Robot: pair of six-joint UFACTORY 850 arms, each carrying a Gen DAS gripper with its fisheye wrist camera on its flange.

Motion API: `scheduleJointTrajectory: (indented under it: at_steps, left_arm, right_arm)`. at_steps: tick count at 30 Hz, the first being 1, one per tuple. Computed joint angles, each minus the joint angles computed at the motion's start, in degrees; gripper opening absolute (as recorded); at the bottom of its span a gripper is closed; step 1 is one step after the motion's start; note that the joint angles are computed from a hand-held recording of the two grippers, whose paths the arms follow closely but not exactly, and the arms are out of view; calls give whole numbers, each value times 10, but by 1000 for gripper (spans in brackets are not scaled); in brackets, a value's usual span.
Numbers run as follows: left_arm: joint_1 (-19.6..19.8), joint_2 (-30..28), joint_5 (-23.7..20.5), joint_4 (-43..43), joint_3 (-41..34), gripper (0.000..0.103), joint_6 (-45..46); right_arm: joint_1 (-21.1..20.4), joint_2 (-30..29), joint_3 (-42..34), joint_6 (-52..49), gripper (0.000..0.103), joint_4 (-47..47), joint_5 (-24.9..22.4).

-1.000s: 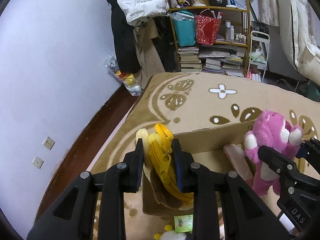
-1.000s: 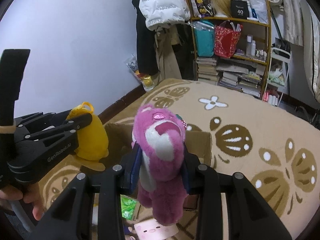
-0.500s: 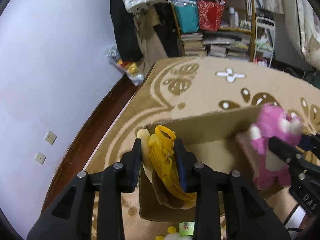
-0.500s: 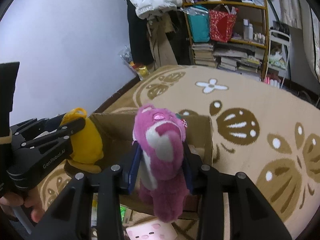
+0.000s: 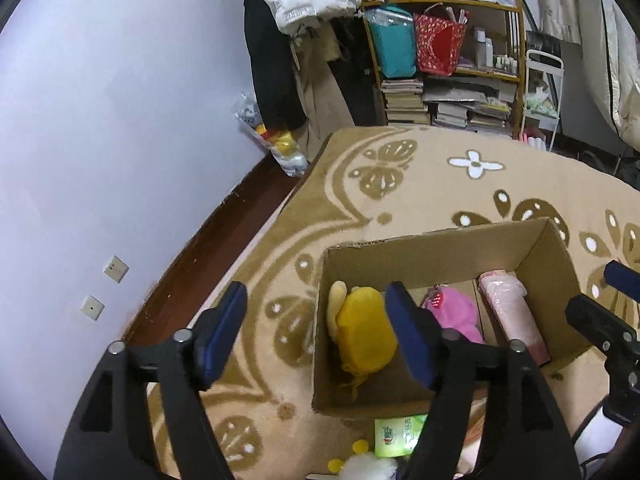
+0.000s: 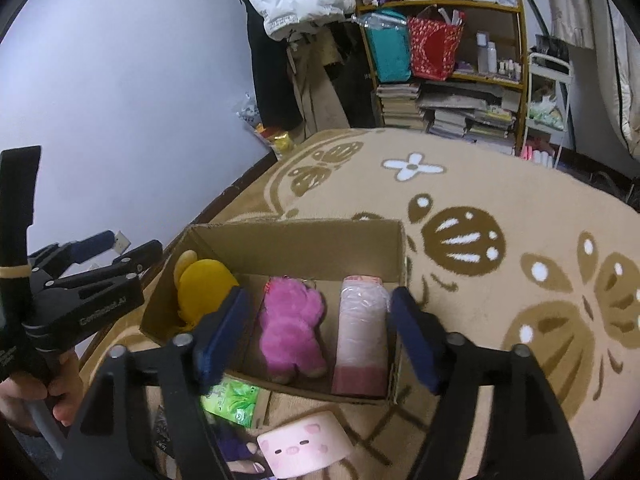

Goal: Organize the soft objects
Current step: 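Release both plushes into the box and lift both tools away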

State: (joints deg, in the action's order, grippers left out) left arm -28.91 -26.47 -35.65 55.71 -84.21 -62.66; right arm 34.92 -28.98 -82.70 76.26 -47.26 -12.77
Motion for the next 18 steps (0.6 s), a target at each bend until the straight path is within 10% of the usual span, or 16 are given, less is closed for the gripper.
scheduleJointTrajectory:
  at_steps: [6,18]
  left_arm:
    - [3,47,32,65,49,103,-112]
    - [3,89,11,16,86,103,-48]
  right_arm:
    - [12,19,9,2,103,-11,-20]
    - [35,45,38,26,103,-23,-32]
